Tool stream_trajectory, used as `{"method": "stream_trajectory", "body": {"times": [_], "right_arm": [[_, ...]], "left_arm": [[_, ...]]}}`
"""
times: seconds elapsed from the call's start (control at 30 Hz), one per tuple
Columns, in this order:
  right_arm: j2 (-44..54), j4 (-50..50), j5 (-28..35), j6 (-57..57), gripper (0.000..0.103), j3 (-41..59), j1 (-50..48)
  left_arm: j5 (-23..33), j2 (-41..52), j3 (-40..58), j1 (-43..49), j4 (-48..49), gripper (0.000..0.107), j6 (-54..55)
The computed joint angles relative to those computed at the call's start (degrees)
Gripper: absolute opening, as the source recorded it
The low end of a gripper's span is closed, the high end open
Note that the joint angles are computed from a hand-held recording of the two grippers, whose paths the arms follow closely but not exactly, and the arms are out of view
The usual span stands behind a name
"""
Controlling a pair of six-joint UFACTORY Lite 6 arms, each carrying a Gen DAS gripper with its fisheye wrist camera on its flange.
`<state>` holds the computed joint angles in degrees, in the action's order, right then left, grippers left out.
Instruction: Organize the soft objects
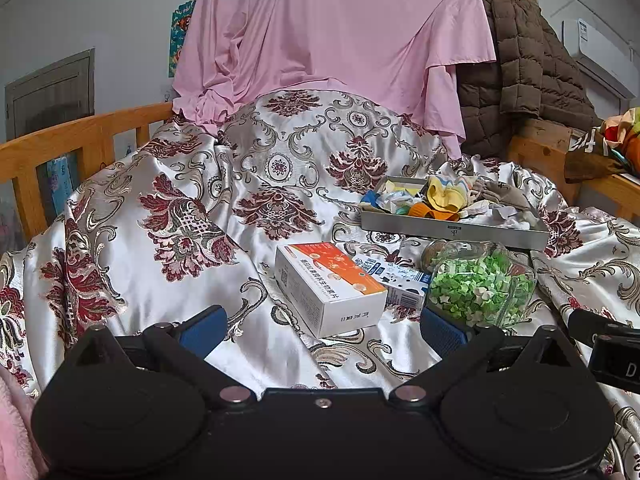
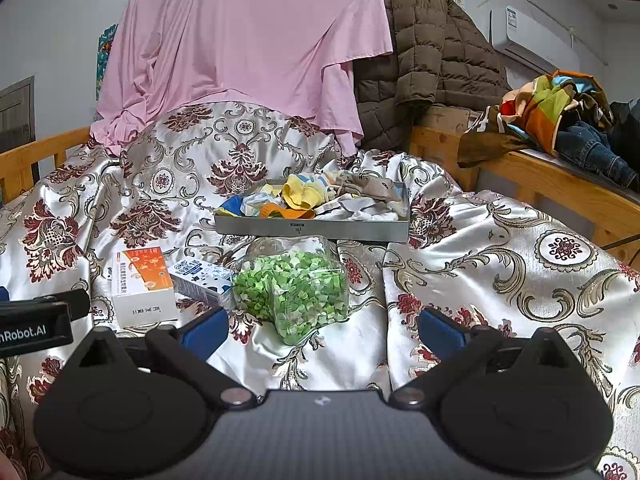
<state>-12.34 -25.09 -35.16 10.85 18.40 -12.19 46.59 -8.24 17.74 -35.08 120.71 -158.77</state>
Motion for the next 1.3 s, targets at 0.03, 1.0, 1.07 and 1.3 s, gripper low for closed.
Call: {"method": "stream_trajectory", "body": {"times": [0.03, 1.0, 1.07, 1.3], "right_arm": [[0.0, 0.0, 0.1, 0.0, 0.103, 0.0, 0.0], [0.0, -0.4, 0.0, 0.3, 0.103, 0.0, -0.2], [-0.1, -0.3, 0.1, 0.3, 0.103, 0.0, -0.1], [-0.1, -0.1, 0.2, 0.2, 0.103, 0.0, 0.1]], "left_arm": [[0.0, 0.1, 0.0, 0.0, 0.0, 0.102, 0.0], [-0.6, -1.3, -1.4, 0.4, 2.6, 0.102, -1.9], [-0.6, -1.4, -1.3, 0.3, 2.6, 0.102, -2.0], [-1.2, -1.4, -1.0, 0.4, 1.8, 0.102, -1.5]]}}
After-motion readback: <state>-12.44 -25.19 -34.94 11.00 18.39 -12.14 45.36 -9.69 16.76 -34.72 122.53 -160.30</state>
